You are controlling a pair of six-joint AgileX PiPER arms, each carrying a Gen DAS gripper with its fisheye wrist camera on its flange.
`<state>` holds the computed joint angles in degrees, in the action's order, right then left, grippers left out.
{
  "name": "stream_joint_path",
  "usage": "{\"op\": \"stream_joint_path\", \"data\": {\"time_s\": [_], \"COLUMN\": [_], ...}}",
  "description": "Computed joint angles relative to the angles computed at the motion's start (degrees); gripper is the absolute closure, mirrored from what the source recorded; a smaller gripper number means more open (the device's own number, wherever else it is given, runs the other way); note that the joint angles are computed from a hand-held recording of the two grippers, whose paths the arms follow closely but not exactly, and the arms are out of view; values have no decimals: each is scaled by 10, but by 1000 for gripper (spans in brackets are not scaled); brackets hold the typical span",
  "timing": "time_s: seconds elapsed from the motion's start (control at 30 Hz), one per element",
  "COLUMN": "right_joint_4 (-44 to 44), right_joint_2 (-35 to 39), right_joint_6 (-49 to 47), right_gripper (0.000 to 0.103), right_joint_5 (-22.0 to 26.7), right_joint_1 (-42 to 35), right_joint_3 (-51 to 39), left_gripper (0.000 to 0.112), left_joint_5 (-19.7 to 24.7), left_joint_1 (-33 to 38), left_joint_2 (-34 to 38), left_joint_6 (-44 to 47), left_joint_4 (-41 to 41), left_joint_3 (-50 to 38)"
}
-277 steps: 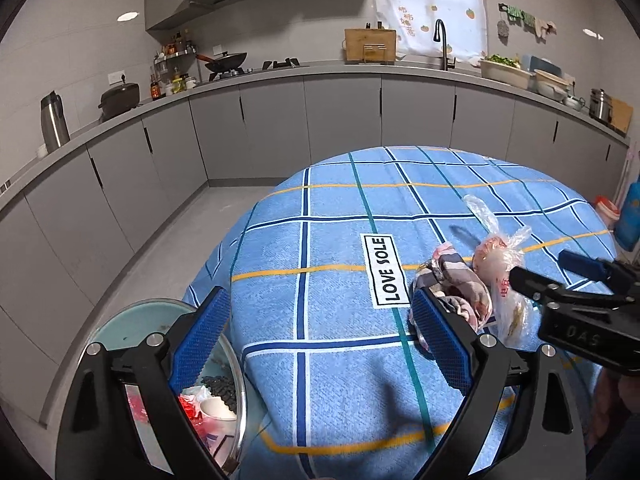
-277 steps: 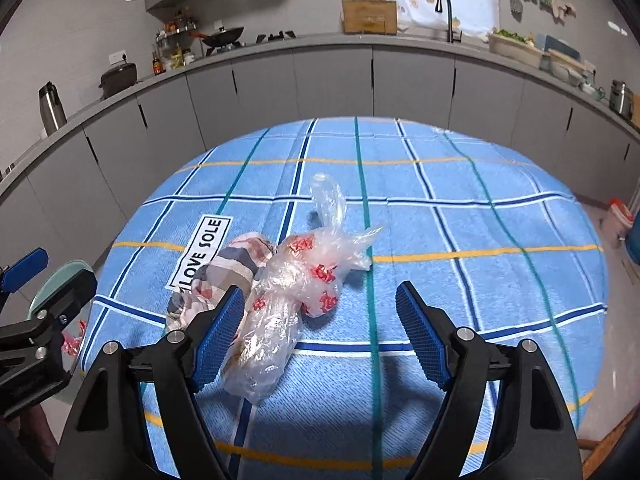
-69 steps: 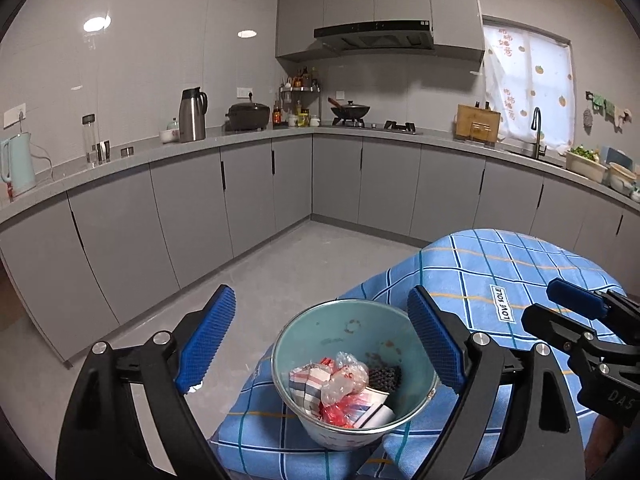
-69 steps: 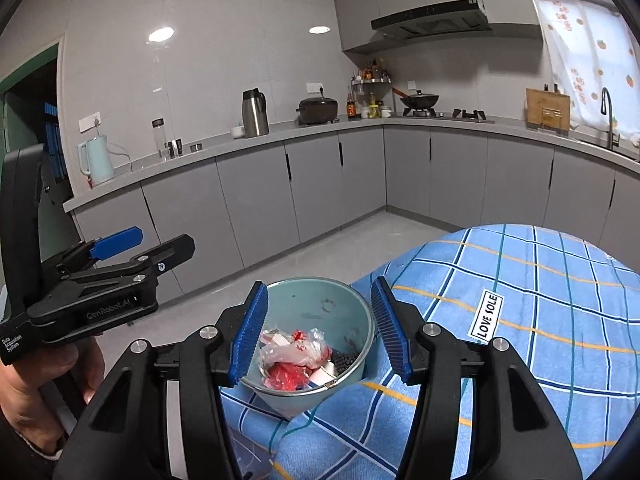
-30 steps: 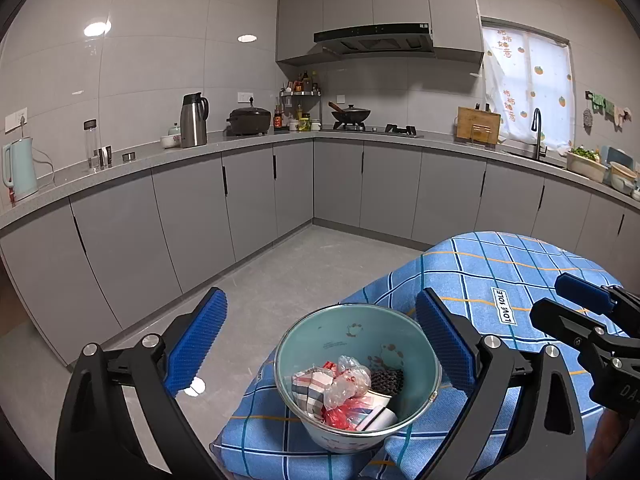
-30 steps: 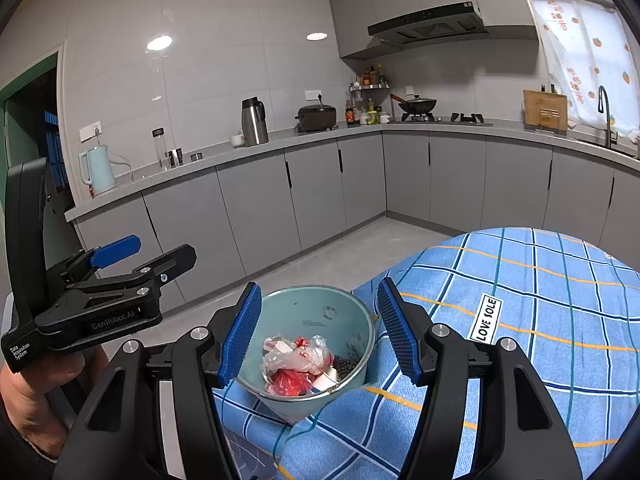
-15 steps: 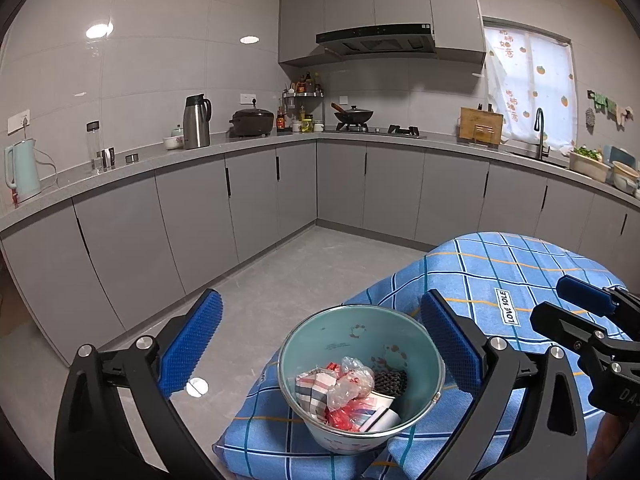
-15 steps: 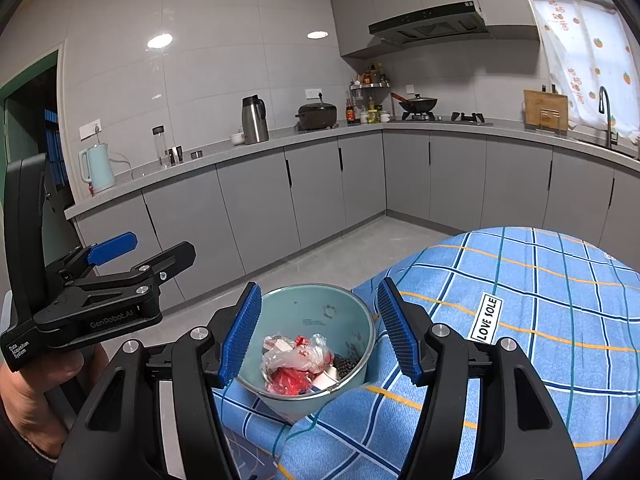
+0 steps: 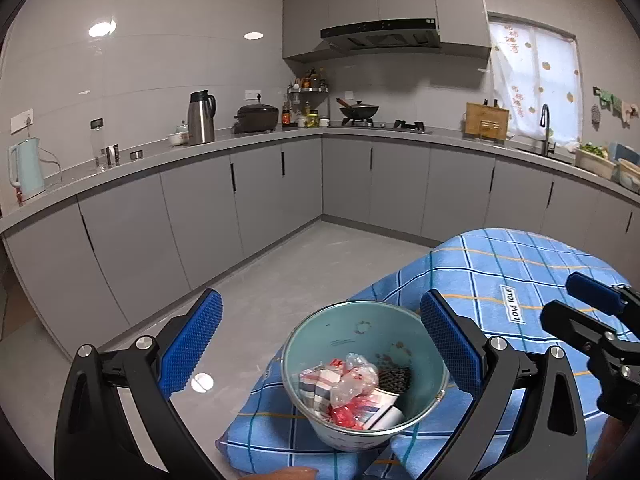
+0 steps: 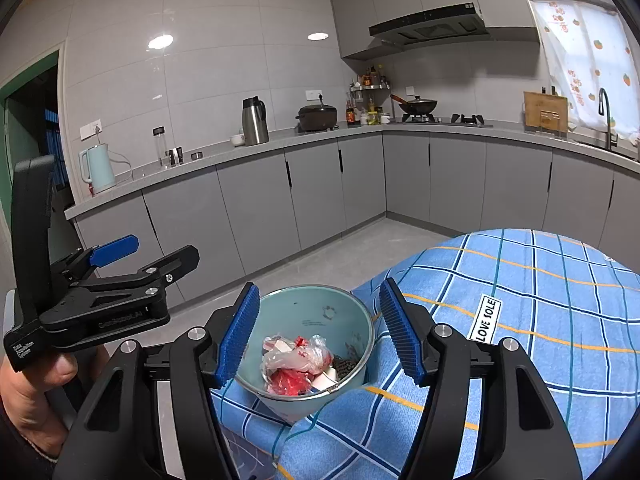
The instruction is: Collect trash
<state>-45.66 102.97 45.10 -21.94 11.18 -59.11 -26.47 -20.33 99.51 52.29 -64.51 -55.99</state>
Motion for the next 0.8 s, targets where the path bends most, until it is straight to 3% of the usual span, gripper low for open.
{"op": "stream_joint_path", "data": {"time_s": [0.2, 0.8], "right_joint_4": [-3, 12], "right_joint_2": [0, -1], "right_joint_6": [2, -11], "right_gripper": [38, 36], "right_joint_5": [-1, 0], "right_joint_1": [-1, 1], "right_joint_3": [1, 2], "left_gripper": [15, 15], "left_joint_5": [-17, -3], "left_joint_1": [-4, 3], "left_joint_2": [8, 1], "left_joint_6": [23, -6], "left_joint_4": [-22, 7], "left_joint_3": [-5, 3]}}
